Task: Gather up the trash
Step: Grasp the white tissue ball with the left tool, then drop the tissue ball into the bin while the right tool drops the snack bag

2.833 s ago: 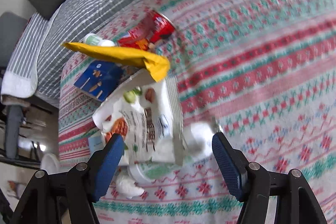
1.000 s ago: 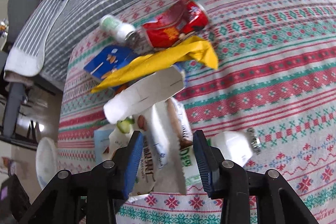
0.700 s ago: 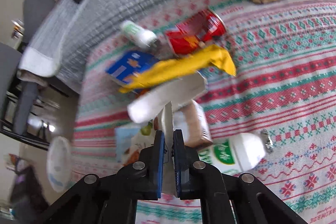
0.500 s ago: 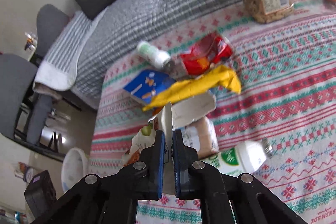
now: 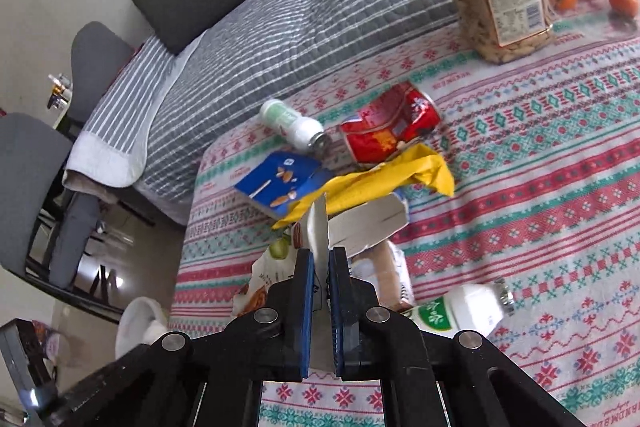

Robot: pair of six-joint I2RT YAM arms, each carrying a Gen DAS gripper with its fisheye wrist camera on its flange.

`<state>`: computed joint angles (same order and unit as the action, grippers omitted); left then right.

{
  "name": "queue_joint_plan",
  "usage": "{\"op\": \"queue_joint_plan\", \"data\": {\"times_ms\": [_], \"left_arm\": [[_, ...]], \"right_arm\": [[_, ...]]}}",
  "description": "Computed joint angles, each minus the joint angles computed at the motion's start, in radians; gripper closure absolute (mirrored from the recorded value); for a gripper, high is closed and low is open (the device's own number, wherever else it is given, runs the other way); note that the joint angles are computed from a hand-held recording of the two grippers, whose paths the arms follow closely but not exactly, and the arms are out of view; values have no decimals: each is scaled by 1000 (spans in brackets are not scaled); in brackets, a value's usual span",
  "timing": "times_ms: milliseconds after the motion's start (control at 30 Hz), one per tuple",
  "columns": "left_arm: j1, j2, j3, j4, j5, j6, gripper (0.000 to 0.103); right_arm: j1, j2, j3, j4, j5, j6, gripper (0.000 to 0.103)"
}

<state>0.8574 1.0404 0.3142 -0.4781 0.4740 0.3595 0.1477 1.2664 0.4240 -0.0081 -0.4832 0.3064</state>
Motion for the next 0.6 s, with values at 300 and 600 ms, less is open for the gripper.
{"op": "queue_joint_plan", "data": {"times_ms": [300,600], "left_arm": [[404,326,243,-124,102,235,96],[546,622,464,-135,125,190,96]], "right_arm": [[263,-14,-36,131,126,178,97],[715,331,120,357,348,390,97]]}}
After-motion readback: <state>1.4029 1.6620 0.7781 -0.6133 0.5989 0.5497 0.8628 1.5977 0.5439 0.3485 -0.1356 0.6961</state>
